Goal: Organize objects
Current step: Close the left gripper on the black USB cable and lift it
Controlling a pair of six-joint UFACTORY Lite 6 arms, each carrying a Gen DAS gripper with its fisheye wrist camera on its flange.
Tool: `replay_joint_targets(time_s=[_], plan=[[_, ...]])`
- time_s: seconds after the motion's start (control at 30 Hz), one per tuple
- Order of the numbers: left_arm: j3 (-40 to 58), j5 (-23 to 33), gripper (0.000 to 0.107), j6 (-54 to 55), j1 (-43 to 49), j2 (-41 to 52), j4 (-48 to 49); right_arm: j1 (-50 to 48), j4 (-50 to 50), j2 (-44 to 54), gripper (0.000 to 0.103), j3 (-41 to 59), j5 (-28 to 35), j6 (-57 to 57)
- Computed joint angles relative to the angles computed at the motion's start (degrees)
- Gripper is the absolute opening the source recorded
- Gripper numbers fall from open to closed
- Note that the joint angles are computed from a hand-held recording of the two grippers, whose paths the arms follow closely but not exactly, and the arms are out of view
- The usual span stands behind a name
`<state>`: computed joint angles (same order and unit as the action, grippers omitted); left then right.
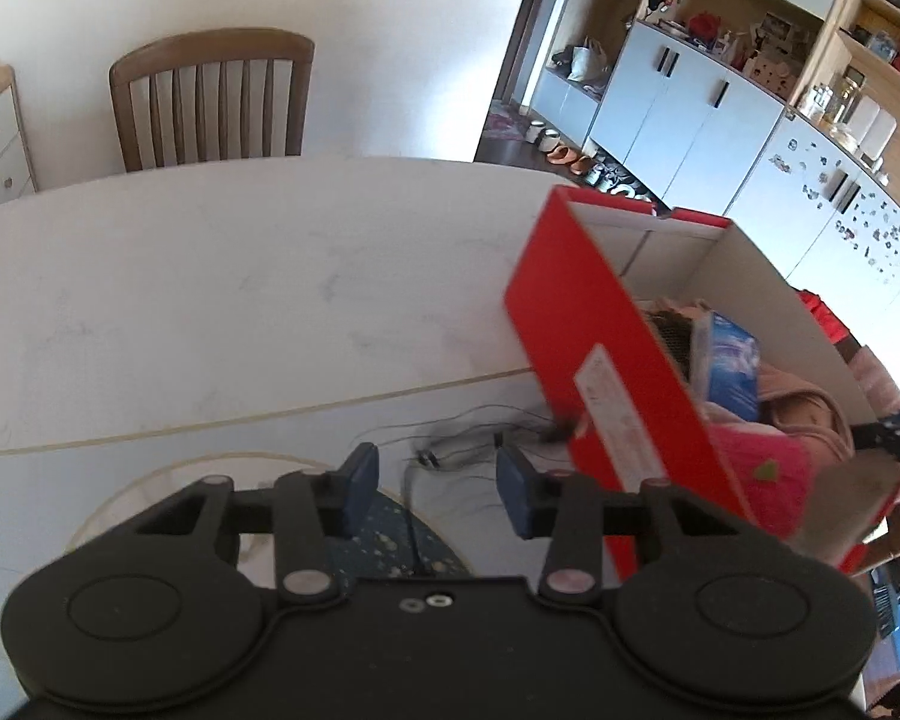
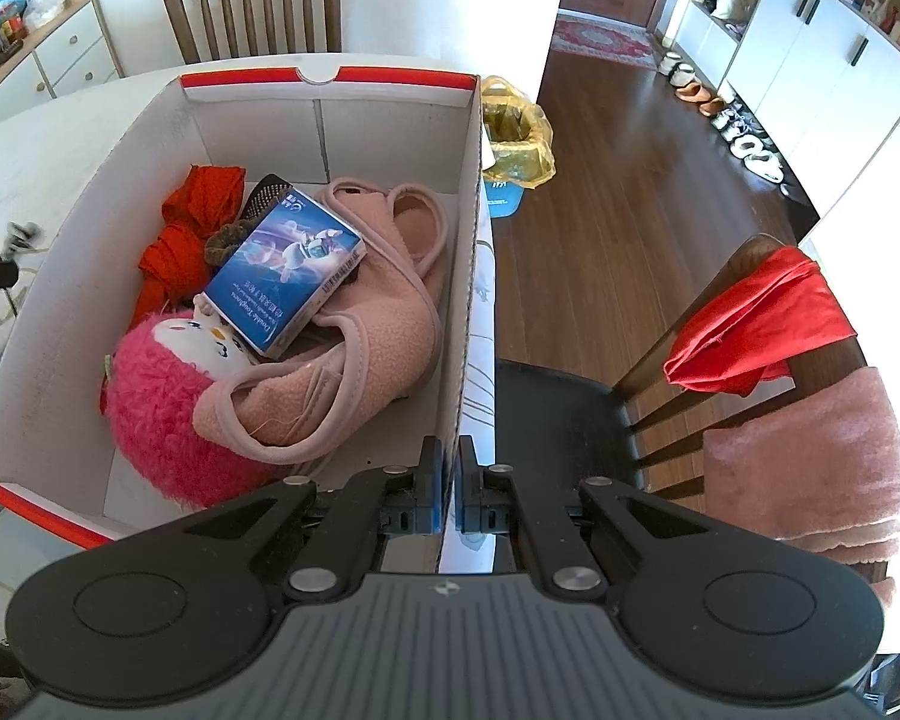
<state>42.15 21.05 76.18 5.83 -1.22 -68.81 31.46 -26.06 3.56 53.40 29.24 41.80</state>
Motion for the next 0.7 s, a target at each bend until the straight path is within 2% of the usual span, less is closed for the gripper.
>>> replay_joint_targets(time_s=[0.1,0.2,0.27,0.3,0.33,0.53,0.7], plan=[[-1.86,0.25,0.042,-2.73,-0.97,-3.24,3.62,0.06,-0.68,-0.51,0.003,-0.76,-0.61,0.33],[-1.95,-0.3,0.047,-5.86,-2.94,-3.82,8.68,0.01,-1.1,-1.03,0.003,-1.47,-1.29,0.42],[-1.3,-2.18,0.056,-6.32,-4.86,-2.58,11.13,-0.18,-0.88,-1.29,0.004,-1.82,-1.73,-0.25],[-0.77,-3.16,0.065,-4.75,-5.44,-1.31,10.73,-0.23,-0.74,-1.32,0.004,-1.85,-1.79,-0.62],[-0.37,-4.31,0.067,-2.83,-6.11,-0.12,9.84,-0.24,-0.62,-1.27,0.004,-1.76,-1.74,-1.0],[6.03,-7.06,0.067,6.72,-9.0,11.46,6.39,0.05,-0.97,-0.88,0.004,-1.28,-1.22,-1.46],[13.12,-6.55,0.067,8.14,-10.71,20.11,8.76,0.02,-0.54,-0.44,0.004,-0.67,-0.69,-1.44]])
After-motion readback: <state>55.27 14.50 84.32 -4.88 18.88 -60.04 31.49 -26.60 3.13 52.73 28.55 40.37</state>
